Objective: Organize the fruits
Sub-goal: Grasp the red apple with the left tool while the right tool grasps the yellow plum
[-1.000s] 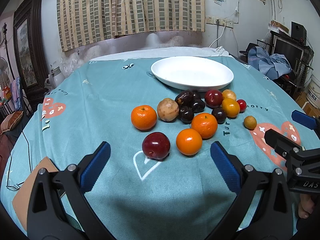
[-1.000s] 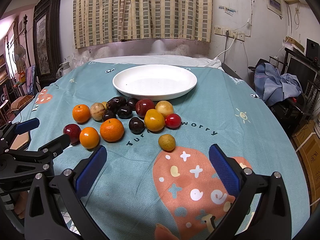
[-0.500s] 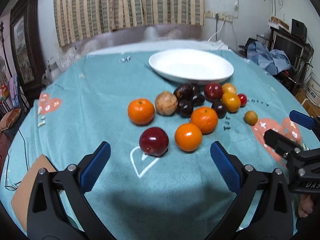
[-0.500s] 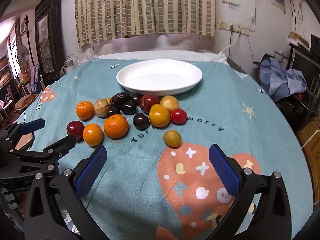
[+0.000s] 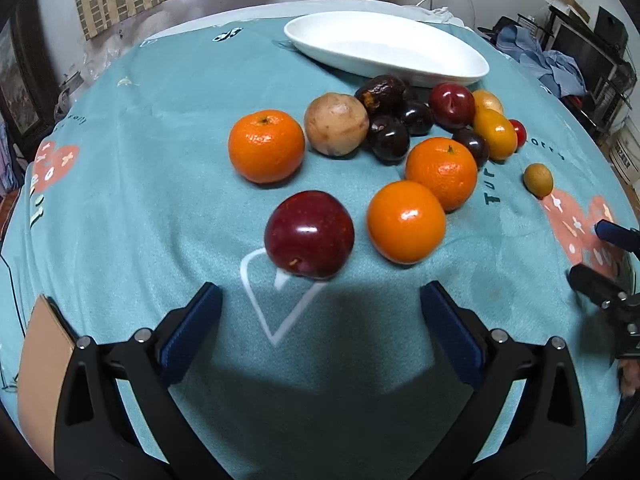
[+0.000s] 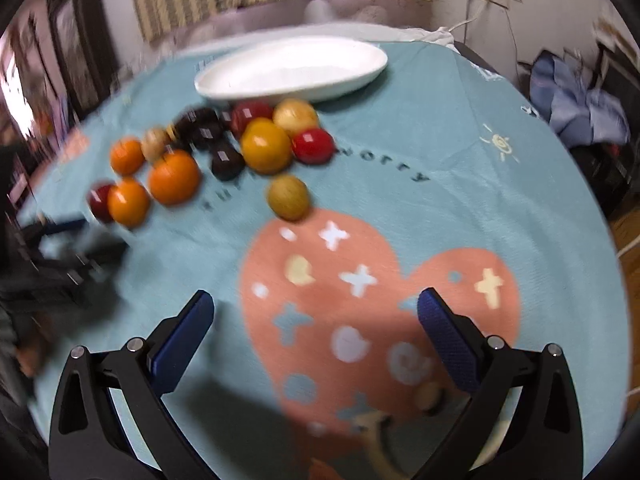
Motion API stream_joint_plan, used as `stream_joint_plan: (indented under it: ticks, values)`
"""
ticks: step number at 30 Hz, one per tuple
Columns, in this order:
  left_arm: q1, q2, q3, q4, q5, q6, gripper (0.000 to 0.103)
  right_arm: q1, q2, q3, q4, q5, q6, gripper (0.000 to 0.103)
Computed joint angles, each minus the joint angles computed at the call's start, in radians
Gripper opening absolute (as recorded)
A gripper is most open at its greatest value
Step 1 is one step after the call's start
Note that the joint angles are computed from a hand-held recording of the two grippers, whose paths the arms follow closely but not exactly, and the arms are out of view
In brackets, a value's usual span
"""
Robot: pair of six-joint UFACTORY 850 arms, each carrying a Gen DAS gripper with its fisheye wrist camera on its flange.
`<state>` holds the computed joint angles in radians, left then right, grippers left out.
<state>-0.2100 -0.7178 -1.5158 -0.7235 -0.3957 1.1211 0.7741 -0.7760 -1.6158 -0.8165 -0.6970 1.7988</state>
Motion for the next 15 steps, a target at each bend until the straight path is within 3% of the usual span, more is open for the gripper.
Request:
stream_joint_plan:
  ticks: [3,6,9,12,15]
  values:
    - [0.005,0.004,0.002,0.007,-0.006,-0.004,0.101,-0.001,0.020,0.035,-0.022,0.037,-0.005,0.102]
    - [0.005,0.007,-0.004,0.030,-0.015,-0.026,0.101,0.004,-0.005,-0.006,0.040,-0.005,-0.154,0.102]
    - [-0.002,-0.023,-0.061,0.051,-0.063,-0.019,0.101,0.002,0.009,0.011,0.038,0.013,-0.156,0.102]
    - [0.003,-0.043,-0.098,-0.025,-0.077,0.090,0.101,0.010,0.032,0.040,-0.118,0.001,-0.021,0.102]
    - [0.007,-0.067,-0.140,-0.014,-0.103,0.091,0.101,-0.012,0.038,0.048,-0.181,0.059,0.018,0.102]
